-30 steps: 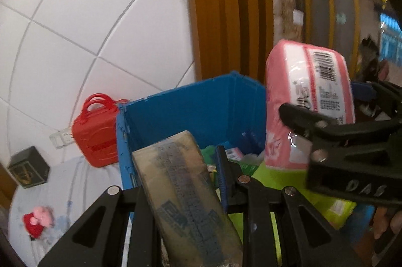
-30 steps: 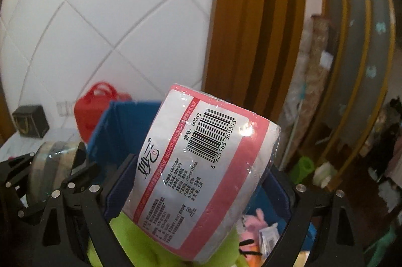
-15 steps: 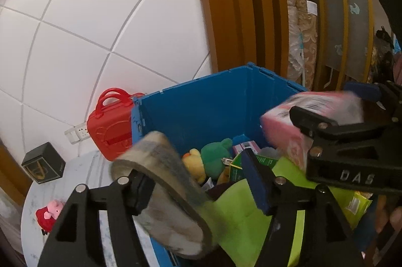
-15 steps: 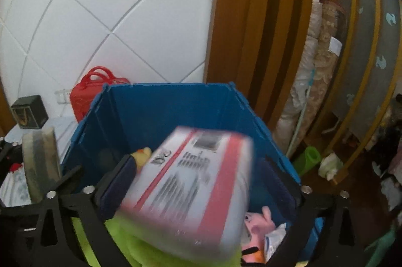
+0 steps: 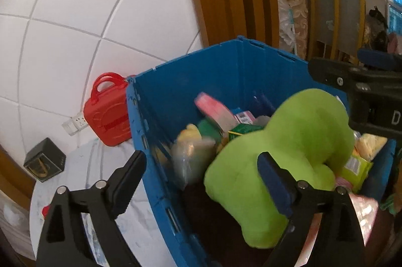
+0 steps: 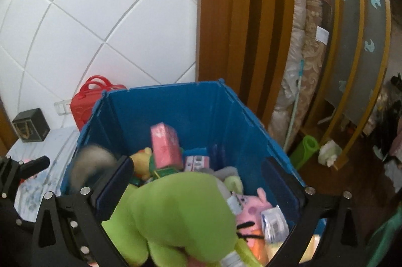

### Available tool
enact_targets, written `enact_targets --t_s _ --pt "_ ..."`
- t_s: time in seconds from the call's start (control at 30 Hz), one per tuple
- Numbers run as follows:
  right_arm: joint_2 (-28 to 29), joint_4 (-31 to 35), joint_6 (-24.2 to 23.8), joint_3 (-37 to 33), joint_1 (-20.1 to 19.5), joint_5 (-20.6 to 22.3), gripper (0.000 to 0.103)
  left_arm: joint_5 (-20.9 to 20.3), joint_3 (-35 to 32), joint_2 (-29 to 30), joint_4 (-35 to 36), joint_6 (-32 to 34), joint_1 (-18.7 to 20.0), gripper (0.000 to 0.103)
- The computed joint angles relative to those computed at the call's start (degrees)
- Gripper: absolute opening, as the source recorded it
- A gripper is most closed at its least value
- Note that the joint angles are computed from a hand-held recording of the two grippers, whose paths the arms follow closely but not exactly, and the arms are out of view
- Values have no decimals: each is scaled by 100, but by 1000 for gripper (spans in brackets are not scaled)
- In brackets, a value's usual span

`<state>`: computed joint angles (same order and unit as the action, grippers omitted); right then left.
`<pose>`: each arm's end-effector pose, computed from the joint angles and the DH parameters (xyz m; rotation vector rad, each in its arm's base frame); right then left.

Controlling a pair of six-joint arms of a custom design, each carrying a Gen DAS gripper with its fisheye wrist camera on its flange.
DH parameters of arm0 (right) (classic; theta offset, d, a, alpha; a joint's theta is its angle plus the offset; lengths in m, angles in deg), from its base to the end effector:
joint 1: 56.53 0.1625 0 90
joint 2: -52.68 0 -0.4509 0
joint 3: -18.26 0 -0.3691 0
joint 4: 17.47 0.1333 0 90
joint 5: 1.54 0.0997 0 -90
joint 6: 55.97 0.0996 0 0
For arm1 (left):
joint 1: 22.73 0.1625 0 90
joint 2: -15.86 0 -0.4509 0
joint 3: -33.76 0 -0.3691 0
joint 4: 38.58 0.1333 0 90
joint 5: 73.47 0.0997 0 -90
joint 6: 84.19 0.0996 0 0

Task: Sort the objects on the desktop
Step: 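Withdraw both grippers from the crate back over the bed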

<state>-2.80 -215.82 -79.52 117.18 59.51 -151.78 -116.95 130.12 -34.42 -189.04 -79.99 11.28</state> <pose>0.3101 -0.5280 0.3495 0.1549 -1.9499 1.1899 -0.4303 -0.5383 0.2018 1.0985 2.1568 -0.7280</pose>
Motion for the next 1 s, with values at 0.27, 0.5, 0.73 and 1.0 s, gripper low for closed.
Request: enact_targets --t_s 0.27,0.5,0.73,1.0 --pt "41 -124 136 172 186 -139 103 -148 411 -339 -223 83 -1 91" --pt "222 -346 109 164 537 -337 103 -283 945 -882 -682 223 16 91" --pt "844 -310 261 -225 1117 -534 103 -224 1508 -1790 -1003 479 254 91" --pt "1826 500 916 -1055 1495 -299 103 32 1837 -2810 -973 981 822 91"
